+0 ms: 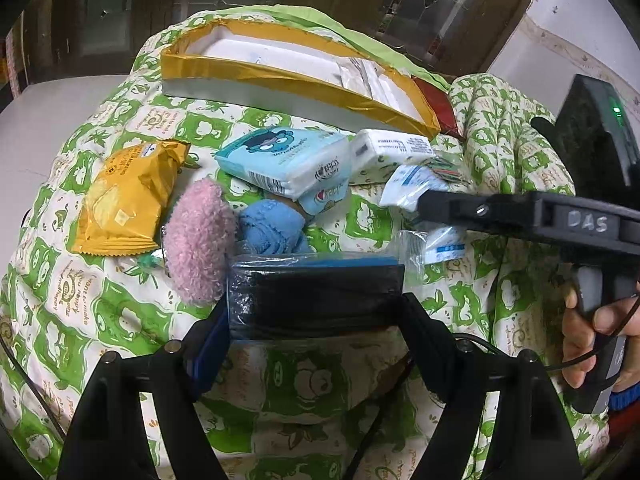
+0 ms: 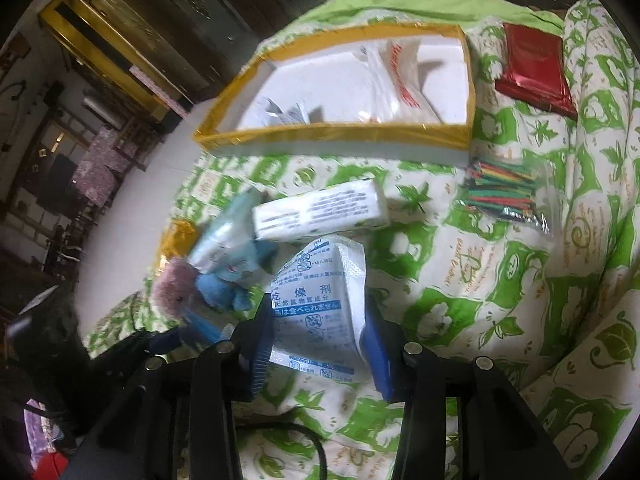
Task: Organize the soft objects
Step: 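Grasp the black zip pouch with the left tool while the right tool grasps the white desiccant packet, then lift the black pouch with the left tool while the right tool lifts the desiccant packet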
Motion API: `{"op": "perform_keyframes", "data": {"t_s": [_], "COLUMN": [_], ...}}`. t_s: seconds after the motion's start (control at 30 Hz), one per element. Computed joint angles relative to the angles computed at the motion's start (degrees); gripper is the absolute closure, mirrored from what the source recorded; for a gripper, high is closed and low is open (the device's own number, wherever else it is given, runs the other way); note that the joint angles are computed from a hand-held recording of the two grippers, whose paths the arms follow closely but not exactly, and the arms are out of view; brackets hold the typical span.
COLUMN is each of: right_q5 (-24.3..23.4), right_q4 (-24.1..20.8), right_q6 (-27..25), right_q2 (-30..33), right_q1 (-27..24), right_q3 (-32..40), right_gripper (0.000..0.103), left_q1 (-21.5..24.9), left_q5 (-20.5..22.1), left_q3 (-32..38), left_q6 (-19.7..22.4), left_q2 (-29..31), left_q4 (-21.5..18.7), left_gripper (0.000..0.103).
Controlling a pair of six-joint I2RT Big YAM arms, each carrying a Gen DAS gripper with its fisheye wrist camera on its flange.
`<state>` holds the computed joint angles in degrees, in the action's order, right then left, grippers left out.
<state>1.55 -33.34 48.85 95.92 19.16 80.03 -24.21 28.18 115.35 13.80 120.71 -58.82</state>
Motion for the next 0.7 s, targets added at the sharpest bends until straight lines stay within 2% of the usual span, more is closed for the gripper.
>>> {"op": "perform_keyframes", "data": {"t_s": [0.23, 0.7], "right_q5": [1.5, 1.2], "right_q4": [4.4, 3.5], "right_q6": [0.8, 0.8], "right_q2": [-3.0, -1.5], "right_q1": [-0.4, -0.7], "right_q3": [-2.9, -1.7], "right_gripper": [0.058, 0.058], "left_q1": [0.2, 0.3], "left_q5": [0.6, 1.0], "left_q3": [-0.2, 0.1], "left_q6": [-0.3, -0.9], "left_q2": [-0.2, -0.2], "left_q4": [0.5, 0.6], "left_gripper": [0.024, 0.024]}}
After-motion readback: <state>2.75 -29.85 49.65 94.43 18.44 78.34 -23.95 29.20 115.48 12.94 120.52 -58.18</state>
